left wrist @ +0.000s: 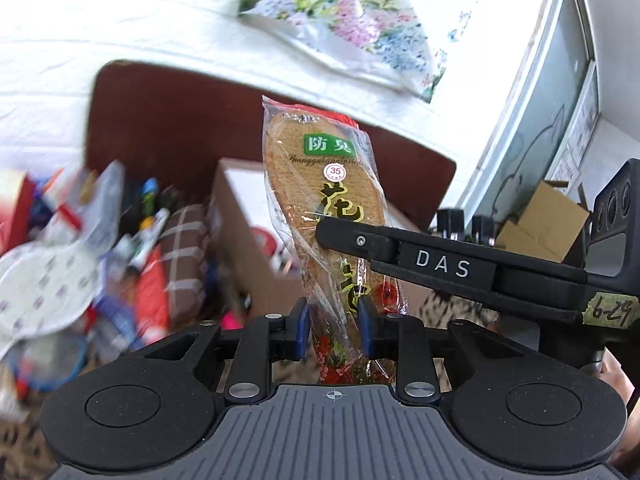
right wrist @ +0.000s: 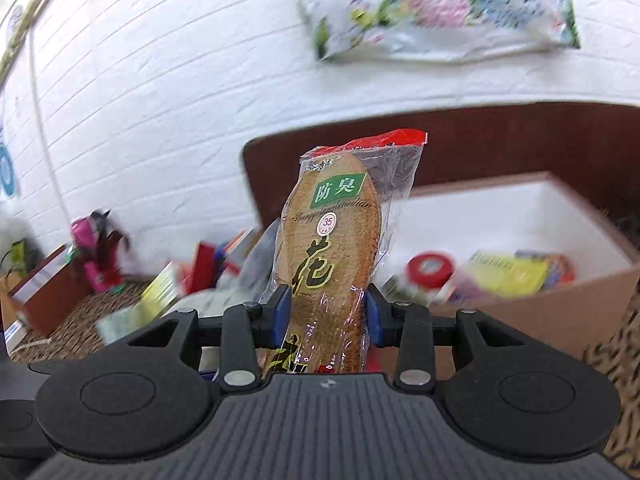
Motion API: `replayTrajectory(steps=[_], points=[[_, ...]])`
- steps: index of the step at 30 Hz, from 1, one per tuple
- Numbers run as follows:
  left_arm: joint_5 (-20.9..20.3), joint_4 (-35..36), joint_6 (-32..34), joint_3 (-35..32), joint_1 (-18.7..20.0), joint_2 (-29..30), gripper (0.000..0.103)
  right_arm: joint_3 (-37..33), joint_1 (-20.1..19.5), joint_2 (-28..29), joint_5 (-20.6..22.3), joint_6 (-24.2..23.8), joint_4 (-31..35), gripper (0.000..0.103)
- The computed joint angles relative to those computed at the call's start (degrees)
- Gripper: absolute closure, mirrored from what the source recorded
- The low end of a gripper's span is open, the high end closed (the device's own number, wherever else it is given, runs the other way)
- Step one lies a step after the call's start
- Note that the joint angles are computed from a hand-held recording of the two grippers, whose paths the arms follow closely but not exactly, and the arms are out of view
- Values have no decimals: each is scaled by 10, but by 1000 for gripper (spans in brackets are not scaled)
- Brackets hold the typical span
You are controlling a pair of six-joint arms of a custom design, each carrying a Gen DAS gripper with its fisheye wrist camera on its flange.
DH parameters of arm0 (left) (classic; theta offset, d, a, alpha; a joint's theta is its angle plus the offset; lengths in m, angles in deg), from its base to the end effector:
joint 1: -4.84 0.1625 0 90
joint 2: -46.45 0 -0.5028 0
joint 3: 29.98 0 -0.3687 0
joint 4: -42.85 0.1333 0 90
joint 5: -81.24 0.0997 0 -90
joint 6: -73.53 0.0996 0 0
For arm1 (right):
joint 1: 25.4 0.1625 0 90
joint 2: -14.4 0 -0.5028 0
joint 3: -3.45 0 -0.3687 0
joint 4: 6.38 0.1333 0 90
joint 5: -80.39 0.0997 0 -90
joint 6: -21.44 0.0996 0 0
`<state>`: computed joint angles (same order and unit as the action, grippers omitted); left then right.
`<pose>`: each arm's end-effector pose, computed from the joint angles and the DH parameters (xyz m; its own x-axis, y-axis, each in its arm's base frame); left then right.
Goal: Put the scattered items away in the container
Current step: 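Carry the packaged insole with the left gripper into the cardboard box and release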
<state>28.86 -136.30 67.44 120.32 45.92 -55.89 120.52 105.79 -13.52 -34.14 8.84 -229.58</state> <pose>-0.0733 -0.3214 0.3861 -0.8790 0.2786 -0.3869 0.4767 0.5270 -0.7036 0.4541 -0.3792 0.0335 -0.7504 -0.4907 0.4429 -0.6527 0.4445 -0.6134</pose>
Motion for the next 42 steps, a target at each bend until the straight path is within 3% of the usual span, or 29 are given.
replayTrajectory(steps=[3, 9, 16, 18, 19, 21, 22, 23, 25, 27, 28, 34, 36, 39, 41, 42], points=[[-36, -79, 42, -30, 44, 74, 79, -28, -20, -9, 4, -26, 19, 60], [-98, -158, 90, -91, 128, 180, 79, -100, -53, -2, 6, -79, 56, 59], [-130, -158, 102, -141, 199, 250, 78, -172, -92, 29, 11, -98, 131, 59], [-136, -152, 102, -147, 210, 258, 66, -184, -102, 36, 9, -97, 162, 56], [-131, -154, 106, -147, 211, 263, 59, -190, -107, 38, 5, -94, 187, 54], [-116, -177, 147, -141, 206, 273, 55, -206, -116, 38, 1, -70, 260, 45], [-118, -187, 164, -137, 206, 276, 45, -210, -123, 38, 9, -50, 284, 42], [-130, -190, 174, -136, 209, 276, 38, -212, -128, 37, 18, -33, 294, 41], [-138, -192, 181, -135, 210, 275, 35, -210, -132, 40, 18, -22, 285, 37], [-146, -198, 188, -133, 212, 275, 29, -206, -130, 45, 6, -33, 262, 25], [-142, -207, 191, -131, 209, 277, 21, -203, -129, 45, 1, -39, 255, 25], [-124, -223, 182, -119, 193, 271, 14, -185, -119, 25, -21, -83, 225, 26], [-114, -228, 185, -112, 184, 270, 12, -178, -114, 14, -31, -92, 237, 33], [-99, -251, 193, -98, 171, 271, 6, -170, -107, 9, -47, -104, 238, 35], [-89, -257, 195, -91, 164, 270, 2, -161, -105, 4, -36, -98, 241, 34], [-78, -257, 191, -87, 159, 268, 0, -154, -105, 0, -24, -92, 246, 29]])
